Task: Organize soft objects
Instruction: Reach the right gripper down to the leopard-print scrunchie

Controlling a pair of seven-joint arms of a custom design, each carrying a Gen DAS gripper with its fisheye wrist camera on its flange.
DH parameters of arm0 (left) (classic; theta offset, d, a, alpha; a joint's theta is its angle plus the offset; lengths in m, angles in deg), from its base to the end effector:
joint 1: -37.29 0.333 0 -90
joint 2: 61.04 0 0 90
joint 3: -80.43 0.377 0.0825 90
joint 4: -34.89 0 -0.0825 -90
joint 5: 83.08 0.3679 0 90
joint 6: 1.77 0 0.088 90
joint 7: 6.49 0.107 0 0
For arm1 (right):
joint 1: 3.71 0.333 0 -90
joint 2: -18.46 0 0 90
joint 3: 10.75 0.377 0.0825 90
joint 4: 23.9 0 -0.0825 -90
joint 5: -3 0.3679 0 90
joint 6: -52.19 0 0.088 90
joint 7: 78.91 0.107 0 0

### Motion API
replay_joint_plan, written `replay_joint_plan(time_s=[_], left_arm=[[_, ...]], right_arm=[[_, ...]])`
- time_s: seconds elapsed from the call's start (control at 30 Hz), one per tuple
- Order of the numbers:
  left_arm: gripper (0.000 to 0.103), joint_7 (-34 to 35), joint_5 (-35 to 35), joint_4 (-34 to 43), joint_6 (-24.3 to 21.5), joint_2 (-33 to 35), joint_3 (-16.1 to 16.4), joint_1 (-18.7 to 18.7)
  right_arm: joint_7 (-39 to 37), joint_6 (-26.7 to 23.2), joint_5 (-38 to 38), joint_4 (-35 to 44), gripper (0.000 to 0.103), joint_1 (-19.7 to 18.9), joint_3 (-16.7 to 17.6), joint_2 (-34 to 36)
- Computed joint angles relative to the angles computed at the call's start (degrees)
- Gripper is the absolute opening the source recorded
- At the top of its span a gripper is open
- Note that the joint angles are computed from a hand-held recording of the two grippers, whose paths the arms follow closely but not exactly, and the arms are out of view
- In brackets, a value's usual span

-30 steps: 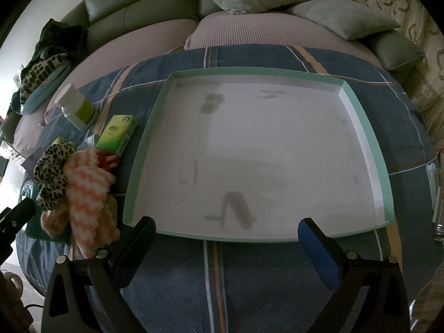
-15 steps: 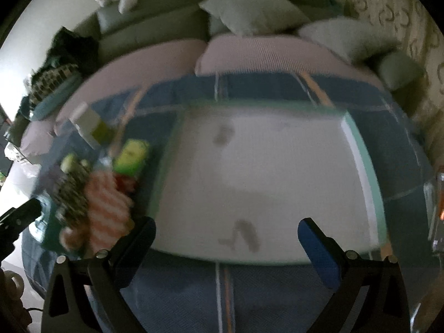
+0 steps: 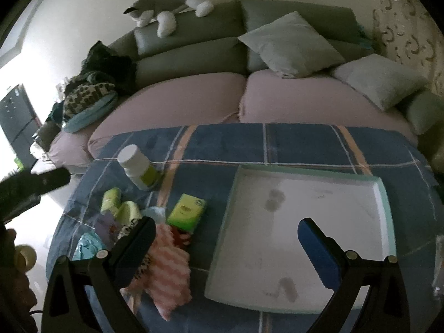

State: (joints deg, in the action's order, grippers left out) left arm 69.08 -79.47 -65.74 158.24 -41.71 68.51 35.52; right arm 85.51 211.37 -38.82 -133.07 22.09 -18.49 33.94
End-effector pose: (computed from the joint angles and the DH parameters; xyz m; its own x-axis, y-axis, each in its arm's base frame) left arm 0.6818 -0.1471 0.5283 -0.0639 -0.9825 0.1750 -0.7777 -0.0609 -0.6256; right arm 0.6117 0.2396 0.4858 -0.2783 -0.9430 -0.1824 -0.6867 0.3281 -0.6487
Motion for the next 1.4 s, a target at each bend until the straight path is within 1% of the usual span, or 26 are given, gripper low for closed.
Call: replay_joint_plan(time_s=[0.07,0.1,0.2,0.3,0.4,0.43,0.47,0.5,0.57,0.63,0.73,0.8,0.83,0.9,1.0,1.07,1.17,1.2,1.23,1.3,1.33,1.4], left_arm=[[0.103,-0.2,-0.6,0.7,0.4,1.0,-0.1,0.3],[0.103,-0.7,-0.4,1.3,-0.3,1.6,0.1,0.2],[0.103,-1.1,-0.7,2.7,-1.2,3.3,0.0,0.5],[0.103,-0.2,-1.0,3.5,-2.7,4.5,-0.4,1.0],[0.103,0.7,-1.6,2.9,-2.6,4.7,-0.8,1.6],[0.103,0.5,-1.6,2.4,-2.1,4.7,-0.6,1.6],[0.103,0.5,-1.6,2.0,-1.7,4.6,-0.6,1.7],[0.103,0.5,-1.7,1.7,-1.4,4.5,-0.6,1.8],[0.103,1.3,-2.2,0.9,-0.8,4.3,-1.1,2.3],[0.103,1.7,-2.1,-0.1,0.0,3.9,-1.1,2.4],[0.103,-0.1,-0.3,-1.8,2.9,3.2,0.6,1.3],[0.103,-1.3,1.1,-2.7,4.2,2.8,1.4,0.9],[0.103,-1.1,1.3,-2.9,4.1,2.7,1.0,1.2],[0.103,-0.8,1.7,-2.7,3.1,2.9,0.7,1.5],[0.103,-1.0,3.5,-2.0,0.7,3.1,1.5,0.7],[0.103,0.5,2.1,-1.8,-0.4,3.1,0.1,1.8],[0.103,5.0,-4.2,-1.8,-1.0,3.2,-4.0,5.3],[0.103,5.7,-5.2,-2.0,-0.9,3.1,-4.2,5.4],[0.103,5.4,-5.0,-2.2,-0.8,2.9,-3.5,4.8],[0.103,3.7,-3.3,-2.2,-1.1,2.6,-1.3,2.9],[0.103,3.5,-3.3,-2.2,-1.3,2.7,-1.2,2.8],[0.103,5.1,-5.2,-1.8,-2.0,3.0,-2.6,3.9]], right_arm=[[0.6,1.5,0.0,0.0,0.103,-0.1,-0.1,0.5],[-0.1,1.8,0.3,0.6,0.103,-0.2,-0.1,1.3],[-2.0,1.2,0.8,2.5,0.103,0.5,-0.7,3.2],[-3.5,2.6,3.6,3.2,0.103,0.5,-1.0,4.7],[-5.5,4.1,7.3,3.4,0.103,0.7,-1.2,6.1],[-7.0,5.3,9.4,3.0,0.103,0.2,-0.6,6.4],[-9.5,6.7,12.2,2.6,0.103,-0.9,0.7,6.7],[-13.5,8.3,16.1,2.4,0.103,-3.0,3.5,7.2],[-17.6,9.9,19.6,2.1,0.103,-4.0,5.5,7.7],[-18.1,10.6,19.6,2.2,0.103,-1.7,3.6,7.8],[-18.8,11.7,19.3,2.2,0.103,2.1,0.3,8.1],[-20.4,12.8,20.5,2.0,0.103,3.0,-0.2,8.3],[-21.2,12.5,21.0,2.2,0.103,3.6,-0.5,8.4],[-22.9,11.3,22.3,2.8,0.103,4.7,-1.0,8.8],[-26.5,9.5,26.0,3.6,0.103,4.6,0.1,9.4],[-27.7,9.2,27.4,3.6,0.103,5.7,-0.6,9.4],[-28.1,9.5,28.2,3.5,0.102,7.8,-2.6,9.5],[-27.8,9.6,28.2,3.6,0.098,8.6,-3.4,9.5],[-27.8,9.6,28.4,3.7,0.093,9.0,-3.8,9.7],[-28.2,9.4,28.6,4.0,0.089,9.5,-4.1,9.9],[-28.4,9.6,28.7,4.0,0.086,9.7,-4.3,10.0],[-29.3,9.8,29.4,4.2,0.081,9.4,-3.9,10.2]])
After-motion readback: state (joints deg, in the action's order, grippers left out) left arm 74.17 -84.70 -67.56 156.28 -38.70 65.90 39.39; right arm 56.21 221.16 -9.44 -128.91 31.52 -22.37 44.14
